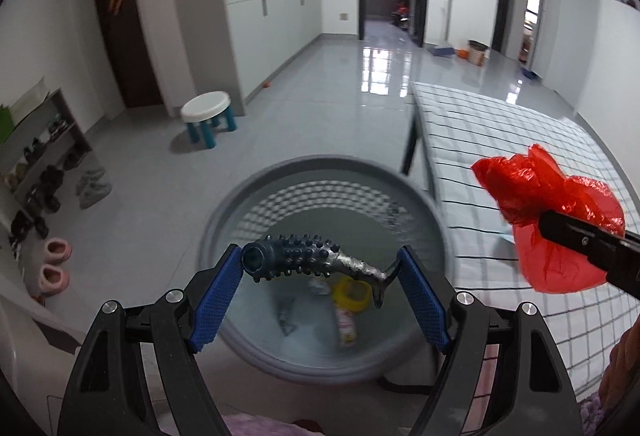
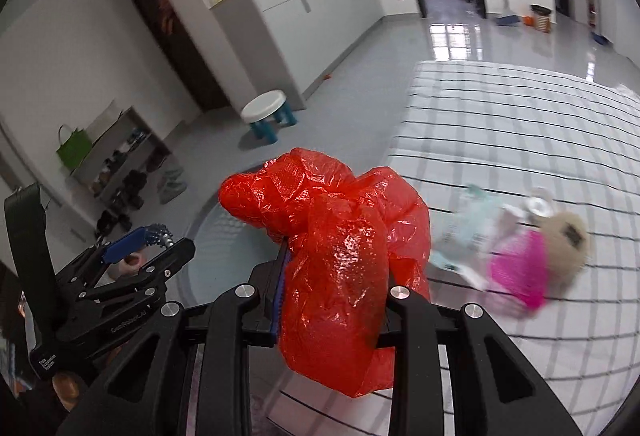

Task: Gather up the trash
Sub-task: 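Carry the red bag and dark toy over the grey basket, then open both grippers over the grey basket to drop the bag and toy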

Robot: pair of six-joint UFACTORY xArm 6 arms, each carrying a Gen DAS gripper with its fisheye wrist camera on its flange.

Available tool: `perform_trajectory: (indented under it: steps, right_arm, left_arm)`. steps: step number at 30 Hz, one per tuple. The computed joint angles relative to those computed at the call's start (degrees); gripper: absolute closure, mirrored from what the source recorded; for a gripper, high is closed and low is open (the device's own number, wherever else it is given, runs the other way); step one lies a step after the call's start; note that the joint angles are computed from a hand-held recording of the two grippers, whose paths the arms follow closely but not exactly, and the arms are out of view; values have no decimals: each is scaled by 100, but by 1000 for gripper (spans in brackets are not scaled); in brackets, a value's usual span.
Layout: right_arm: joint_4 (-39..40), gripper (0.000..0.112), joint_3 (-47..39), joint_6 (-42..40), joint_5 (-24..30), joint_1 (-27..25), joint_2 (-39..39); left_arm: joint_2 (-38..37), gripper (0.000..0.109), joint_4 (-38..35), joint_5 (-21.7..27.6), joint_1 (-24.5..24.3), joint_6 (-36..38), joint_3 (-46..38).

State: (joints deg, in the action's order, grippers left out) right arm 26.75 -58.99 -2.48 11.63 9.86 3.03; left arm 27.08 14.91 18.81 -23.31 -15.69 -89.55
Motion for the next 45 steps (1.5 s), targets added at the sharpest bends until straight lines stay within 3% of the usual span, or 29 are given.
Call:
perform_trajectory:
  steps: [16,45]
  right_arm:
    - [-101,85,-2268,-267,951,263,1936]
    - [-113,82,-3031,-258,1282,225,2603]
  left_arm:
    - [844,32,-152,522,444,-67,-1087]
    - [1323,31,-436,1050,458,179,-1737]
